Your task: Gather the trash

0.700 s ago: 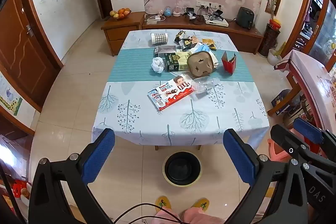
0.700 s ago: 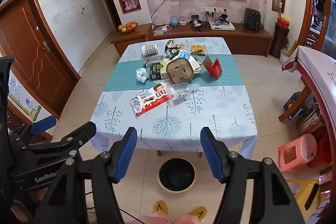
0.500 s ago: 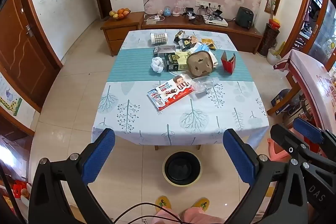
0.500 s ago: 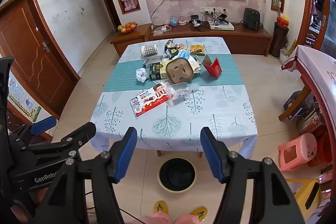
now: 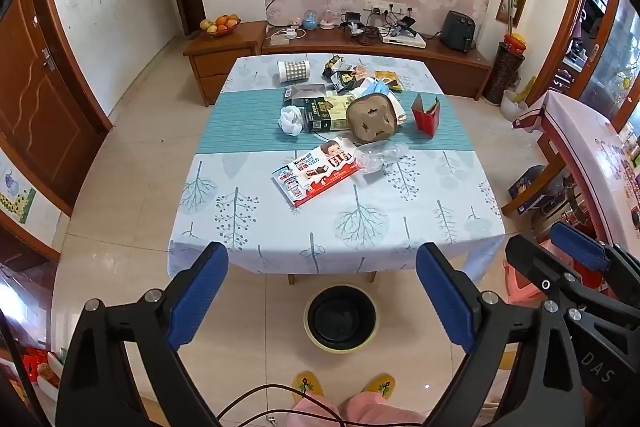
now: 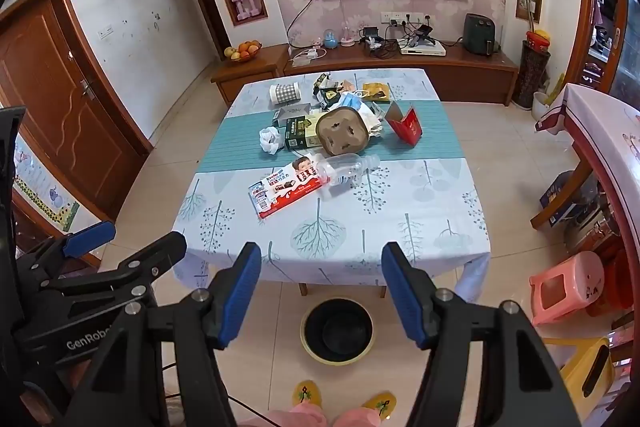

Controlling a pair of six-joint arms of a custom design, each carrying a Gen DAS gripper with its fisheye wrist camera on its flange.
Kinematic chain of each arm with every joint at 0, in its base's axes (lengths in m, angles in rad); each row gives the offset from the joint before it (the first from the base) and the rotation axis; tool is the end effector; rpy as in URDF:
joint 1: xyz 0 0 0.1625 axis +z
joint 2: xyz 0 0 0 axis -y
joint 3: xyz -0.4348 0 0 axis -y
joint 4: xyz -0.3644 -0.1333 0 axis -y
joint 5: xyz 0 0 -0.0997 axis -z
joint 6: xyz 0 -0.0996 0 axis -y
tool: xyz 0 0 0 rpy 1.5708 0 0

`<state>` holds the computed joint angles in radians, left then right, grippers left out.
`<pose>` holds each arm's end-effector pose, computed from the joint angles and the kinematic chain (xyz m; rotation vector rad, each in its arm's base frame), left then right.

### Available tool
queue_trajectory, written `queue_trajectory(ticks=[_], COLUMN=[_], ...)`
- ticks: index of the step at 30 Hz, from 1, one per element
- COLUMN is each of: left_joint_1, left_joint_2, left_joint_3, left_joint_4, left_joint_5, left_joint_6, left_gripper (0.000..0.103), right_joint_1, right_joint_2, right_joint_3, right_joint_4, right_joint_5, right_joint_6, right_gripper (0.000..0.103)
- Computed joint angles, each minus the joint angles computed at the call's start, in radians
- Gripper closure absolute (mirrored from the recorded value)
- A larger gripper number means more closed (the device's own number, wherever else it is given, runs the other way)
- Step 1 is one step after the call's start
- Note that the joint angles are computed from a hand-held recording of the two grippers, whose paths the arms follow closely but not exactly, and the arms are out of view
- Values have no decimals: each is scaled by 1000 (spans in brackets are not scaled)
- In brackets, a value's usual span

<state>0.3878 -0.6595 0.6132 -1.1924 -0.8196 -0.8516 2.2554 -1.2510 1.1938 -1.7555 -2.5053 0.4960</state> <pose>-0.6443 -0.4806 0.3445 0.5547 2.3510 -0.5962 0.4279 -0.4400 0.5625 0.0775 -2.3423 0.8931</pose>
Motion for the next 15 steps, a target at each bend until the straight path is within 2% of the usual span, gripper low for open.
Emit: queue_trajectory(ticks=[7, 15], left_joint_1=[-9, -9], left_joint_2=[15, 29], left_joint_3=[-31, -57], left_joint_4=[24, 35], left_joint_5=[-25, -19], left_joint_6=[-24, -26], left_gripper=[9, 9], right_joint_1=[2, 3], right_joint_2=[-6, -2], right_joint_3=[5, 2], right_joint_4=[11, 7], right_joint_5=[5, 4], right_joint_6=[10, 7], right_gripper=[40, 40])
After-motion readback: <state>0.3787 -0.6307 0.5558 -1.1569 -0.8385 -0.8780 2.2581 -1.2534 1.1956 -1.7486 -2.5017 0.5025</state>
